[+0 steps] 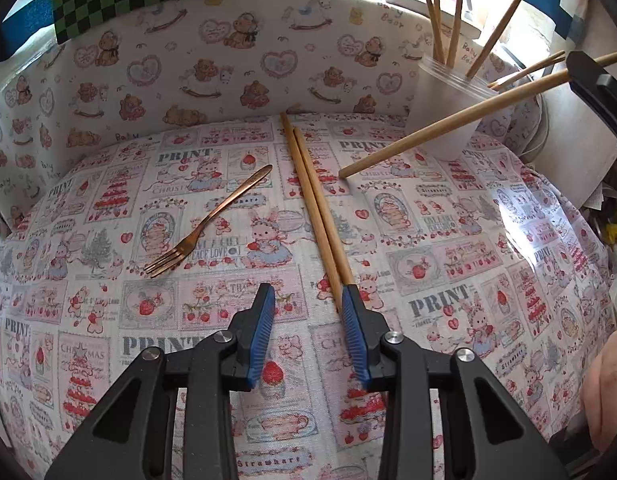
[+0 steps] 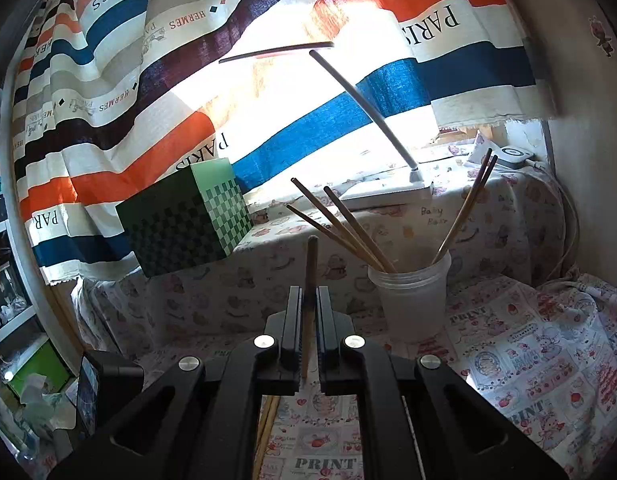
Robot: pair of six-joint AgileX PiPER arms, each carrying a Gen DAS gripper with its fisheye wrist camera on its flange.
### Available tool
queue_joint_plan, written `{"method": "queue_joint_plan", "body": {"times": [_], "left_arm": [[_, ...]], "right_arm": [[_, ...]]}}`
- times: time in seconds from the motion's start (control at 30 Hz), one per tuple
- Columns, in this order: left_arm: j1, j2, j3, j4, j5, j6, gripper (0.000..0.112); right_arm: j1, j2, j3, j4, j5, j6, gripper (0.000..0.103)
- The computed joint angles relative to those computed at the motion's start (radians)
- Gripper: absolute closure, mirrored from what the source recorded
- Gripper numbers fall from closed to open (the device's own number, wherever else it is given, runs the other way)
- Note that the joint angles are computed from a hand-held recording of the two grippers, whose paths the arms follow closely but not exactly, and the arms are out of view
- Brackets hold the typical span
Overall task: Organize utensils
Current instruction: 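Lower the left tool onto the pile and close on a chopstick while the right tool holds its chopstick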
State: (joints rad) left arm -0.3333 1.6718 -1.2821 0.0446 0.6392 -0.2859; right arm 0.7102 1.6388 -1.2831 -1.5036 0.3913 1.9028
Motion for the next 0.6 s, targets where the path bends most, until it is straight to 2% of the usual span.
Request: {"method": "queue_joint_plan", "body": {"times": [0.1, 0.2, 0.37, 0.4, 0.53, 0.6], "left_arm": [[-0.025, 0.009, -0.003, 0.081, -0.001, -0.069, 0.080], [-0.027, 0.016, -0.008, 0.100, 0.000, -0.081, 0.077], [-0.057, 0.036, -0.016, 0.272, 0.032, -0.250, 0.075], [-0.060, 0.036, -0.018, 0.271, 0.034, -0.238, 0.076], [0.001, -0.012, 0.028, 0.071, -0.040, -0.092, 0.077], [0.007, -0.033, 0.051, 0.074, -0.080, -0.101, 0.077]], "right_arm": [[0.001, 0.001, 0.001, -0.004, 0.004, 0.001, 0.097], [0.002, 0.002, 0.000, 0.004, 0.010, -0.004, 0.096], [0.004, 0.003, -0.002, 0.009, 0.020, -0.014, 0.096], [0.005, 0.005, -0.002, 0.008, 0.026, -0.014, 0.096], [0.009, 0.008, -0.003, 0.001, 0.040, -0.014, 0.096], [0.012, 0.008, -0.003, -0.003, 0.042, -0.013, 0.096]]}}
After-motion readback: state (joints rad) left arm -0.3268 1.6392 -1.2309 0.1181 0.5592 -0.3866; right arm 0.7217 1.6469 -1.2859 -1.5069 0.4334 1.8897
